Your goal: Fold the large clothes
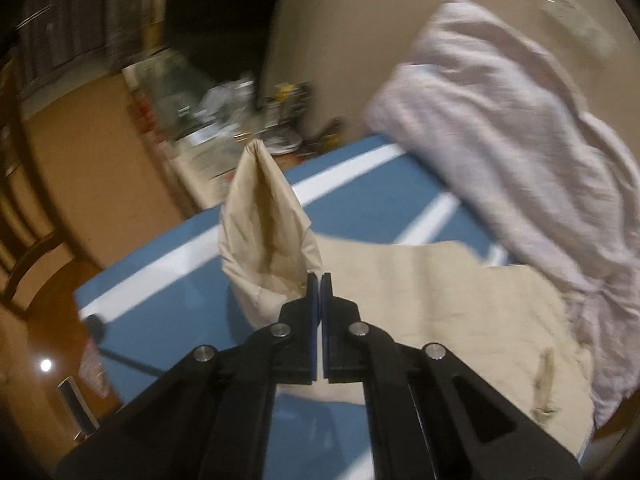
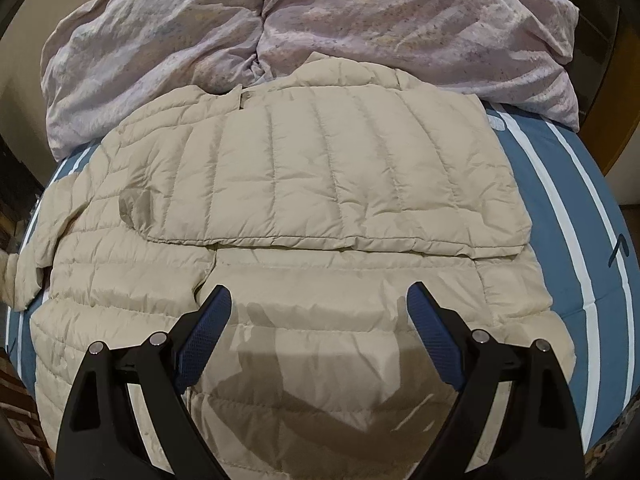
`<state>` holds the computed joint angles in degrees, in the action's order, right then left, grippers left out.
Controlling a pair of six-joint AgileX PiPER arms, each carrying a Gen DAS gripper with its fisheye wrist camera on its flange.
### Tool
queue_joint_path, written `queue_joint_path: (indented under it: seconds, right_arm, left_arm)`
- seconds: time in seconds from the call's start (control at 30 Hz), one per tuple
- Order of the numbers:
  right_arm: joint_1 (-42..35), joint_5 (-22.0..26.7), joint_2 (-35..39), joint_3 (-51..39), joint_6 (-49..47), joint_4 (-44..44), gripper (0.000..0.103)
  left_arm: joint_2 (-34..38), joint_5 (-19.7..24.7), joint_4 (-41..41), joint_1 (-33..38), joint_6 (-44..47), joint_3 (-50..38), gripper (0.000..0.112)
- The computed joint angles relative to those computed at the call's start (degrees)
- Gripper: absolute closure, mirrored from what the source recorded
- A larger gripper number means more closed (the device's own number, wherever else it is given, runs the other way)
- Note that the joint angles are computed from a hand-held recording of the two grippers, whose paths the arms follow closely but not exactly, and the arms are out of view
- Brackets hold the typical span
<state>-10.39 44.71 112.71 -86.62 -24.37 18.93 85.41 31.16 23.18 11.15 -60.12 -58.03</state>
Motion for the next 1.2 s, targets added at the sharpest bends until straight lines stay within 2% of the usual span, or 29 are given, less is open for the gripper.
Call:
queue_joint_path:
  seconds: [0.17, 0.5, 0.9, 1.2]
  right_arm:
    - [-1.1, 2.3, 1.8, -2.4, 0.8, 0.5, 0.012]
    - [-3.4, 4.6, 4.3, -5.4, 2.1, 1.1, 0.012]
    - [-4.3, 6.2, 6.3, -8.0, 1.5, 2.6, 0.012]
    - [-4.5, 8.1, 8.2, -11.3, 1.8, 3.5, 0.012]
  left_arm:
    - [3.8, -0.4, -0.9, -9.6, 0.7, -8.3, 0.111]
    - [17.4, -1.1, -11.6, -24.2, 10.6, -26.3, 0.111]
    - [30.5, 1.8, -23.3, -31.5, 21.5, -40.6, 0.111]
    - [36.7, 4.9, -29.4, -33.9, 27.0, -47.9, 0.111]
